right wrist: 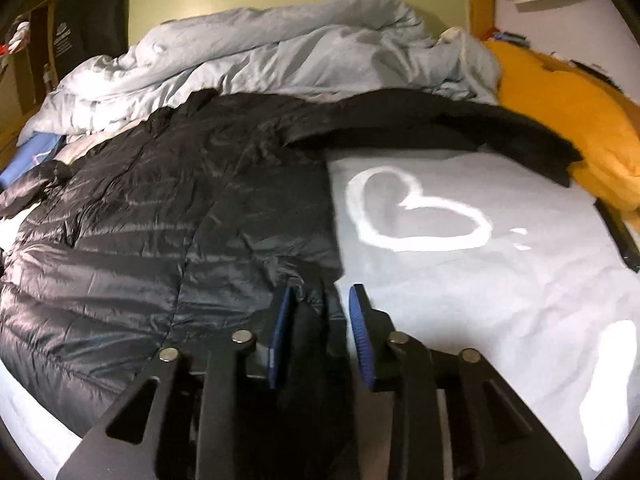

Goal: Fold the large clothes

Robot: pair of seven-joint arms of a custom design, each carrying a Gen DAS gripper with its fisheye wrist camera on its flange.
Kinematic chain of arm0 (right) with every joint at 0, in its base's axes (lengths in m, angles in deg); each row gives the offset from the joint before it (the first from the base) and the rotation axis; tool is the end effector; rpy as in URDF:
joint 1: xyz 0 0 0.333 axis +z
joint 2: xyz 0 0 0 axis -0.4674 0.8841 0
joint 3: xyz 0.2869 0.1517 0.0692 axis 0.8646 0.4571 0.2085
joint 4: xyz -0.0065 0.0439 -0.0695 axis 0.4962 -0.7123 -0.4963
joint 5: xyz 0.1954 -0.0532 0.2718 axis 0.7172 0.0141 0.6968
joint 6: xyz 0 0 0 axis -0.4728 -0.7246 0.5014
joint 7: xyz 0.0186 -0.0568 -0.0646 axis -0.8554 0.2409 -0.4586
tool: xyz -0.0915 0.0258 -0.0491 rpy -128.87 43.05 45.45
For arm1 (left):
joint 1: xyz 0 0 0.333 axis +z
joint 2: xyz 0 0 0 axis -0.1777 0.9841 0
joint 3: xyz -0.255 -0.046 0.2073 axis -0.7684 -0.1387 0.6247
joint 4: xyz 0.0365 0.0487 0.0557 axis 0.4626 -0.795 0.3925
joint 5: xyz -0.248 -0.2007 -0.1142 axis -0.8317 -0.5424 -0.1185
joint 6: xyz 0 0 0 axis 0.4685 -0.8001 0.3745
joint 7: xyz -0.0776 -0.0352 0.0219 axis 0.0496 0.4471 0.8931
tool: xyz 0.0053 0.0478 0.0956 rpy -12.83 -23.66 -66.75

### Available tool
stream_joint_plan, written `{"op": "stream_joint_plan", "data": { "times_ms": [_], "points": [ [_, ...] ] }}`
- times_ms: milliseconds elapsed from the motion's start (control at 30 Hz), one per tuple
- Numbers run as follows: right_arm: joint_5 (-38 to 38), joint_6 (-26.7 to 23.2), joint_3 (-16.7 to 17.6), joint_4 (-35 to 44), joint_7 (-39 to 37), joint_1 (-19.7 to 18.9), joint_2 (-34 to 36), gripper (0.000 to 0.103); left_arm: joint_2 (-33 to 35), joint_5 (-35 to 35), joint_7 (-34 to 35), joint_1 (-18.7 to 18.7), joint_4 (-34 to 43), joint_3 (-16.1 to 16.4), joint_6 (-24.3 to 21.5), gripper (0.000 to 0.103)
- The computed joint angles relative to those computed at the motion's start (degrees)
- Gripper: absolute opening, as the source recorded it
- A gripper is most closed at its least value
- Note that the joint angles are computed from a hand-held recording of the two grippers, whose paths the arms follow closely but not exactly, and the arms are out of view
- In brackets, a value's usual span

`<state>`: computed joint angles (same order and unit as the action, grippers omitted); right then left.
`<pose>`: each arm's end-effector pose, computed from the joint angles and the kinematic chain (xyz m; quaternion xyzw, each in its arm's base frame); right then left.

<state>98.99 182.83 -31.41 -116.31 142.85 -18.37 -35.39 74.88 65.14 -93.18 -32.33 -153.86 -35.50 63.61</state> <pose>0.7410 0.1066 0.4103 -0.7708 0.5257 -0.2425 0.2659 0.5649 -0.2616 0.3805 -0.7964 0.4554 -0.1563 0.3660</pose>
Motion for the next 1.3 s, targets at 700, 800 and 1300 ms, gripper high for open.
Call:
{"op": "stream_joint_plan", "data": {
  "times_ms": [700, 800, 1300],
  "points": [
    [4.73, 33.03, 36.09, -30.43, -16.46, -22.75, -16.33, 0.103, -5.51, 21.5, -11.24, -9.61, 0.59, -5.99, -15.26, 0.103],
    [1.17, 33.16, 41.45, -33.69, -14.11, -27.78, -16.77, 0.103, -4.97, 21.72, -10.45, -10.51, 1.56, -6.09, -15.57, 0.103],
    [-10.96, 30.6, 42.37, -37.91, -4.39, -30.63, -18.2, 0.103, -3.24, 20.17, -11.17, -12.45, 2.41, -5.94, -15.25, 0.103]
  ]
}}
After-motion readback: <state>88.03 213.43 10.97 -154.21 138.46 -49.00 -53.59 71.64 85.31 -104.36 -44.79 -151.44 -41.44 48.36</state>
